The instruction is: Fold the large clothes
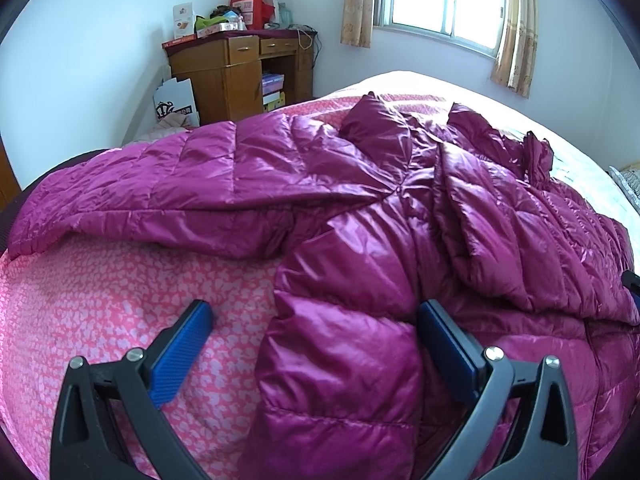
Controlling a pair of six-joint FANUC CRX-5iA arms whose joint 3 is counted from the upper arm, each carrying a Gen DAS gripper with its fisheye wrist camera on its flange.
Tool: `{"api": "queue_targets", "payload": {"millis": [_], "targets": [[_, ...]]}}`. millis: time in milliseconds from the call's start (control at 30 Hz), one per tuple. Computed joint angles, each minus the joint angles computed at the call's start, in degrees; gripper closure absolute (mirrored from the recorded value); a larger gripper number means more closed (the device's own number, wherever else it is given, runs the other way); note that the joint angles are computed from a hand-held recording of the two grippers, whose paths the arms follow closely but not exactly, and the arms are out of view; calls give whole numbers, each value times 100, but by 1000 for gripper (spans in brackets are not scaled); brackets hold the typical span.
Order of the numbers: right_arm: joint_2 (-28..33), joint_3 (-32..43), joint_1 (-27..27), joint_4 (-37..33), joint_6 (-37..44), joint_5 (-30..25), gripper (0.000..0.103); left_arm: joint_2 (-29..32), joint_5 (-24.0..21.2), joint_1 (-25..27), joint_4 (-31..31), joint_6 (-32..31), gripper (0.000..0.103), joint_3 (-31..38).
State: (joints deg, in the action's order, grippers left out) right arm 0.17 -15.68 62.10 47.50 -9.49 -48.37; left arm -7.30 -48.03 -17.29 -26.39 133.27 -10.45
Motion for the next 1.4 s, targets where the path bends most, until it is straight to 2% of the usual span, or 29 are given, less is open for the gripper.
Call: {"api": "queue_targets", "payload": {"millis": [100, 233, 333, 400, 467, 567, 633, 700, 733, 800, 933, 967, 1000, 1067, 1133, 1167, 1233, 1267, 1300, 1333, 1400], "targets": [[-83, -137, 109, 363, -323, -96, 43, 2, -5, -2, 3, -3, 0, 3], [-132, -401, 434, 1597, -883, -621, 43, -24, -65, 117, 276, -296, 0, -14], [83, -226, 630, 1952, -576, -1078, 43, -509, 121, 505, 810, -619, 0, -399], [234, -43, 683, 1913, -228, -1234, 43, -904, 181, 794, 886, -426, 0, -622], [331, 89, 682, 1821, 45, -1254, 43, -1380, 215, 1319, 982, -221, 0, -854], [338, 133, 661, 1690, 125, -1248, 42, -1716, -50, 2019, 694, 193, 0, -815], [302, 115, 610, 1588, 53, -1183, 42, -1738, -119, 2529, 730, 139, 0, -776], [276, 98, 597, 1497, -40, -1168, 42, -1555, -379, 2907, 657, 238, 2, -622], [260, 88, 579, 1443, -87, -1152, 42, -1491, -408, 3070, 754, 188, 8, -619], [232, 66, 566, 1372, -174, -1155, 42, -1386, -313, 3602, 1464, -277, 20, -794], [218, 63, 552, 1297, -218, -1171, 42, -1282, 97, 4224, 2926, -1118, 21, -1357], [225, 74, 556, 1283, -203, -1186, 42, -1198, 108, 4226, 3049, -1174, 21, -1371], [233, 87, 559, 1266, -183, -1197, 42, -1146, 125, 4116, 2872, -1032, 21, -1302], [250, 119, 563, 1224, -140, -1232, 42, -1028, 16, 3876, 2514, -790, 31, -1119], [249, 126, 559, 1198, -129, -1235, 42, -932, -154, 3669, 2123, -532, 49, -910], [248, 130, 557, 1182, -127, -1239, 42, -948, -237, 3589, 1989, -419, 53, -862], [239, 123, 552, 1166, -150, -1236, 42, -970, -179, 3636, 2079, -546, 77, -906], [233, 116, 551, 1164, -170, -1233, 42, -989, -151, 3644, 2116, -594, 83, -930], [223, 105, 548, 1164, -190, -1227, 42, -1072, -103, 3738, 2243, -761, 89, -1019], [211, 90, 544, 1164, -218, -1217, 42, -1077, -179, 3671, 2123, -673, 90, -949], [192, 72, 537, 1161, -245, -1203, 42, -1016, -376, 3324, 1495, -203, 93, -612]]}}
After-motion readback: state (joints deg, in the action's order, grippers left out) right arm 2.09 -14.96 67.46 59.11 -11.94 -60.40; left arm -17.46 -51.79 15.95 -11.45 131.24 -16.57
